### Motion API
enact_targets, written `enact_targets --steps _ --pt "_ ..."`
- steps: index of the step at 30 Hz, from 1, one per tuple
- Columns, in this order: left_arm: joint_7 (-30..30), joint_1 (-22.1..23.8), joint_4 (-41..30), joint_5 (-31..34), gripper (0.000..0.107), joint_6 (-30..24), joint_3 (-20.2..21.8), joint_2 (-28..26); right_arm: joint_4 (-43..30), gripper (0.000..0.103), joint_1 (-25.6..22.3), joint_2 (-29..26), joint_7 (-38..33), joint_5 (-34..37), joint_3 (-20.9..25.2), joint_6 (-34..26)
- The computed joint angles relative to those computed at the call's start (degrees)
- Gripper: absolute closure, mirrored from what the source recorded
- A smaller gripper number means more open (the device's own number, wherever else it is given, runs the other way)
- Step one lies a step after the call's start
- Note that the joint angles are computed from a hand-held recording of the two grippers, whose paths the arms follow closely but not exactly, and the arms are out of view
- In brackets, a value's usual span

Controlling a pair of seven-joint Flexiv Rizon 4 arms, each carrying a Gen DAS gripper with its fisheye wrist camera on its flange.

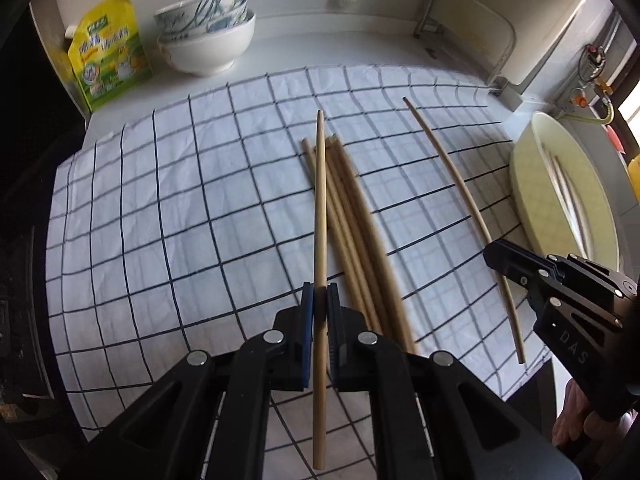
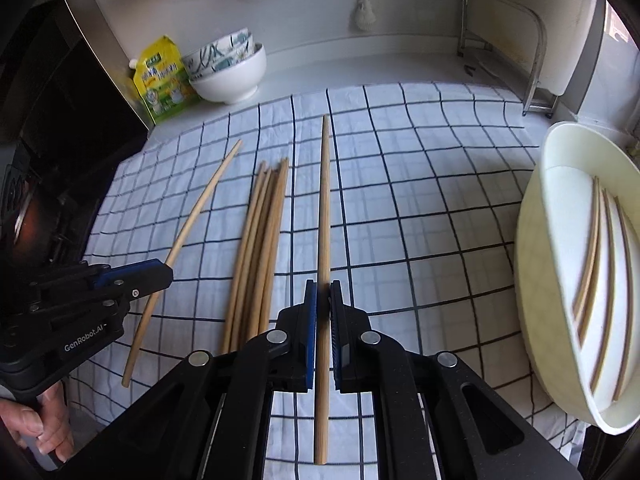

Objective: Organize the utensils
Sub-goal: 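Carry the left tool's chopstick into the white basin while the right tool carries its own, then open the left tool to drop its chopstick while the right tool releases its own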

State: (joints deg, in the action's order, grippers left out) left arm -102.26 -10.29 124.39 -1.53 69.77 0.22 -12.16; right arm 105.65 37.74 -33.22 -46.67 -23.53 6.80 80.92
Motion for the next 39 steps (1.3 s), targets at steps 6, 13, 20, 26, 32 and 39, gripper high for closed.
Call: enact_targets --steps 6,13,20,26,32,39 --pt "-0.78 -2.2 -4.68 1.73 0.1 -1.73 -1.53 0.83 5.1 0.097 -0.51 5.5 1.17 -0.91 -2.58 3.28" --pt "1.3 -5.95 -14.95 0.52 0.1 -2.45 -4.91 -4.84 14.0 0.097 -0.86 12.6 6.91 -5.25 -11.1 7.78" --pt "4.24 -11.21 -31.11 -0.36 0.1 -5.82 -6.32 -15.72 19.42 0.097 -4.27 15.41 12.63 -10.11 -17.62 9.87" --pt "6.74 -14.8 -45.25 -1.76 0.1 -11.21 -6.4 -26.03 19.22 0.097 -11.4 13.89 10.88 -7.85 -14.45 9.93" --pt "6.69 -17.86 -54.56 -1.19 0.1 -17.12 -4.5 -32.75 16.01 0.097 -17.31 10.46 4.82 -1.95 -8.28 8.84" --pt "4.93 -18.93 -59.01 0.05 0.099 -21.94 -2.9 -36.1 12.1 0.097 -22.03 6.63 -2.3 4.75 -1.58 6.51"
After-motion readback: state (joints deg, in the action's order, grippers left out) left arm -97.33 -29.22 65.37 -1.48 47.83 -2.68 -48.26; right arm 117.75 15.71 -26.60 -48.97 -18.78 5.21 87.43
